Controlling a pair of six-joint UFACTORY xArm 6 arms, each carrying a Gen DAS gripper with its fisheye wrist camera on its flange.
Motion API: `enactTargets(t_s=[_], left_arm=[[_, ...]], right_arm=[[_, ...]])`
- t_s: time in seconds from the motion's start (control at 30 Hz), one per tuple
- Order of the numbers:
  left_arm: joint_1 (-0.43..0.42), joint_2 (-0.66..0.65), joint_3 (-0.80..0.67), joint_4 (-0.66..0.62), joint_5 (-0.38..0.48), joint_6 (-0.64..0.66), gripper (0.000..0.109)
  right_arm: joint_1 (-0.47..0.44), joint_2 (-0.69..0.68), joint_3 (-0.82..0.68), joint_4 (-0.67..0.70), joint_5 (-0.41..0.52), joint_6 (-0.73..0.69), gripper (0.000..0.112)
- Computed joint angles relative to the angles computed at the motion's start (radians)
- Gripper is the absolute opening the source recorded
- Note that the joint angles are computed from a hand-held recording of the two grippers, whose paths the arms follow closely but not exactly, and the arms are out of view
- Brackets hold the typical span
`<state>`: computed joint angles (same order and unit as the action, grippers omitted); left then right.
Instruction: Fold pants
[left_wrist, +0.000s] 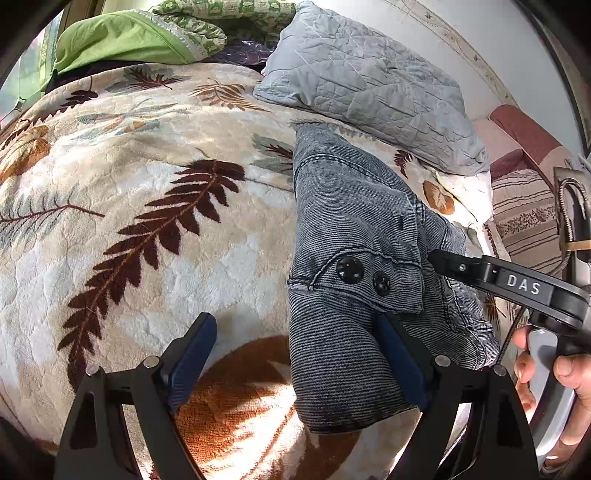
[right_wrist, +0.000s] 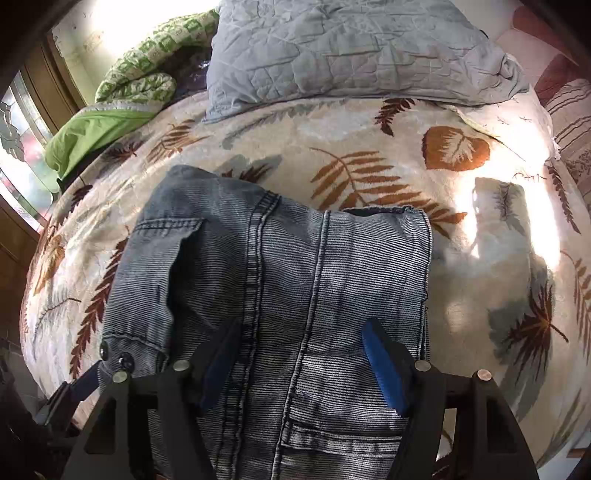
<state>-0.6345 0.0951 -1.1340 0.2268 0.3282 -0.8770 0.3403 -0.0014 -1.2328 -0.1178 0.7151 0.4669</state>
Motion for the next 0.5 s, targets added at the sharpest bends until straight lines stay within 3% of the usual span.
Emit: enactTargets(t_s=[0.1, 0.17, 0.3, 0.37, 0.43, 0.5], left_arm=[[-0.001, 0.001, -0.001, 0.028, 0.002, -0.025, 0.089], [-0.002, 0.000, -0.002, 0.042, 0.006, -0.036, 0.089], [-0.002, -0.006, -0.003, 0.051, 0.012, -0.042, 0.089], [0.002, -0.022, -0.002, 0.032, 0.023, -0.027, 0.089], [0.013, -0.055, 0.021, 0.008, -0.003, -0.018, 0.089], [0.031, -0.086, 0.048, -0.056, -0.044, 0.015, 0.089]], right_arm=[[0.014, -0.071, 0.076, -0.057, -0.056, 0.032, 0.072], [0.022, -0.088, 0.115, -0.094, -0.053, 0.048, 0.078], [0.002, -0.115, 0.165, -0.022, -0.093, 0.010, 0.079], [-0.013, -0.166, 0.215, 0.021, -0.165, 0.006, 0.079], [-0.037, -0.224, 0.273, 0.100, -0.247, -0.047, 0.079], [-0.076, -0.265, 0.305, 0.214, -0.263, -0.117, 0.079]])
